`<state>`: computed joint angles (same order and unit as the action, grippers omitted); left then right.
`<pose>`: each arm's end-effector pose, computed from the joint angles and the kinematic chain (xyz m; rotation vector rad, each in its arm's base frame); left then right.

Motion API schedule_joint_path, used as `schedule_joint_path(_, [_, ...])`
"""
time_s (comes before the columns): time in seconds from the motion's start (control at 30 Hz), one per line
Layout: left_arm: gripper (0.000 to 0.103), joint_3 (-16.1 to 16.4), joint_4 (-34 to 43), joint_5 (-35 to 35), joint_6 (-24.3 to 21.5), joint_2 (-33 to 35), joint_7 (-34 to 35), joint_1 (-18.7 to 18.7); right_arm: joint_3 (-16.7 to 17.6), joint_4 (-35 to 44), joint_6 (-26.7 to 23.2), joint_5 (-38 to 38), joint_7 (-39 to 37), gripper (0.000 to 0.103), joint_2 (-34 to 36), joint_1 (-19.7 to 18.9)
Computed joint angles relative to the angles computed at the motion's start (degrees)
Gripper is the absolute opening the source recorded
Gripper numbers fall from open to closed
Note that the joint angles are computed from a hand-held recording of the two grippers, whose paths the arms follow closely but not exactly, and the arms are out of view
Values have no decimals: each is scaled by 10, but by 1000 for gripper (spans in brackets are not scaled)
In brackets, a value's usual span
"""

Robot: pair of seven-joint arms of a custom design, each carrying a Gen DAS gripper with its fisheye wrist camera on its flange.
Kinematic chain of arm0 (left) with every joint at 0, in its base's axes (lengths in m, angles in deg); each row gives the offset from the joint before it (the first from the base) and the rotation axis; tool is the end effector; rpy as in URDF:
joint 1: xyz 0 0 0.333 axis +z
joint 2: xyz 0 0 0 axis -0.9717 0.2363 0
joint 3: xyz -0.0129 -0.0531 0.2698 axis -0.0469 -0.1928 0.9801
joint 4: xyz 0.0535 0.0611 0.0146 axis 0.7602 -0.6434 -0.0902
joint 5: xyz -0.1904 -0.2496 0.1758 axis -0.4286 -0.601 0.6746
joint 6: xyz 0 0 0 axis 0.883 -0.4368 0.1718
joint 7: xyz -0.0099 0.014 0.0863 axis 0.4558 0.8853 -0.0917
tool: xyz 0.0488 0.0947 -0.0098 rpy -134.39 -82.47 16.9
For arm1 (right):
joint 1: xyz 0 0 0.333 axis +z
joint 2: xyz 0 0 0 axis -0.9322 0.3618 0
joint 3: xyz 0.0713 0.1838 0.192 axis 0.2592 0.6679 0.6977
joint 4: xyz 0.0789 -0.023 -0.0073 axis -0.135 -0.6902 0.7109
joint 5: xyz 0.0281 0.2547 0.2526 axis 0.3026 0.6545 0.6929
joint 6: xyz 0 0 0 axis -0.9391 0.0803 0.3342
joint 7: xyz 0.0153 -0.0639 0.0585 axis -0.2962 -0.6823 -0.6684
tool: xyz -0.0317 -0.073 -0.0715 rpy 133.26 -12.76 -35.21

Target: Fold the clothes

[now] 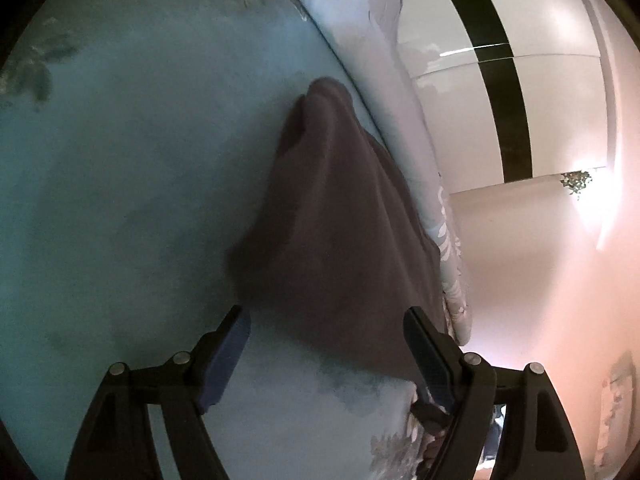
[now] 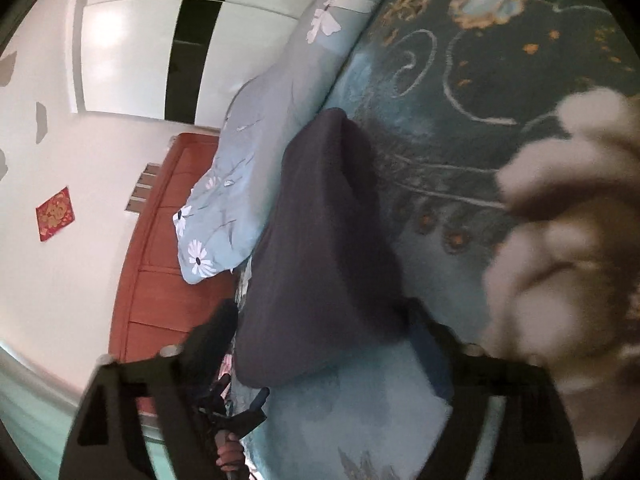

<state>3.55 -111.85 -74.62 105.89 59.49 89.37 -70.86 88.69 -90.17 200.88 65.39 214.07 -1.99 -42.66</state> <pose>0.7065 -0.1391 0.2955 1.9667 -1.4121 1.1925 0.5821 0.3582 0.3173 -0.7985 1.8172 0.2531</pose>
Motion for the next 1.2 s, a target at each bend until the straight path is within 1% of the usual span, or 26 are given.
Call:
schedule_joint_path(0.07, [82,8,22,13,4,15,-23,-14,-28,26,-14,24,-12,92,11,26])
schedule_joint_path(0.1, [82,13,29,21,5,20,-37,-20,-34,28,-24,30,-15,92,9,31])
schedule_joint_path(0.23, [82,9,19,28,24,17,-44,-16,-56,36,-64,50,-24,92,2,53])
schedule_joint_path(0.3, [82,10,12,32,37,13,-46,-17,-83,12,-68,64,-29,92,-13,75])
schedule_joint_path(0.37, [82,16,18,42,51,16,-62,-24,-74,15,-67,67,-27,92,-6,66])
schedule_joint_path(0.4, [82,19,22,48,57,18,-70,-27,-86,28,-77,77,-25,92,0,75])
schedule_joint_path(0.43, [82,20,27,54,63,22,-77,-30,-99,42,-87,85,-24,95,7,85])
schedule_joint_path(0.47, [82,21,35,60,66,27,-85,-32,-106,58,-91,84,-25,95,16,88])
schedule_joint_path(0.53, [82,15,47,63,69,37,-90,-26,-88,103,-89,76,-40,95,43,71])
schedule_joint_path(0.57, [82,10,52,63,66,42,-88,-21,-58,137,-90,51,-37,95,64,46])
schedule_joint_path(0.6, [82,6,58,64,57,47,-84,-16,-46,172,-110,26,-23,95,82,34])
schedule_joint_path(0.63, [82,3,63,65,49,51,-80,-11,-54,204,-144,42,-35,95,96,42])
schedule_joint_path(0.67, [82,1,66,67,40,53,-75,-7,-68,221,-158,46,-28,95,107,50])
schedule_joint_path(0.77, [82,-2,74,68,18,58,-61,3,-82,262,-173,43,-11,95,133,56])
schedule_joint_path(0.83, [81,-3,73,65,13,57,-58,7,-92,264,-175,43,3,95,135,60])
schedule_joint_path(0.87, [81,10,73,51,5,54,-54,0,-94,268,-180,42,9,95,136,62])
schedule_joint_path(0.93, [81,-6,109,84,15,82,-75,4,-94,275,-191,37,16,94,137,60])
schedule_joint_path(0.97, [80,3,105,71,3,76,-70,2,-90,277,-196,33,18,92,137,58])
schedule_joint_path(1.0, [80,0,91,67,10,67,-65,5,-91,268,-198,32,24,90,131,59])
schedule_joint_path(1.03, [76,2,82,67,16,60,-67,3,-93,259,-200,31,29,82,125,60])
schedule_joint_path(1.07, [74,4,73,67,22,54,-69,1,-95,251,-202,29,35,71,120,61])
schedule_joint_path(1.1, [66,5,64,67,28,47,-71,0,-94,240,-199,29,42,63,115,61])
schedule_joint_path(1.13, [58,6,59,67,32,43,-73,-2,-94,230,-196,29,48,52,110,60])
schedule_joint_path(1.2, [49,6,54,65,37,41,-79,-5,-77,212,-175,24,46,47,104,48])
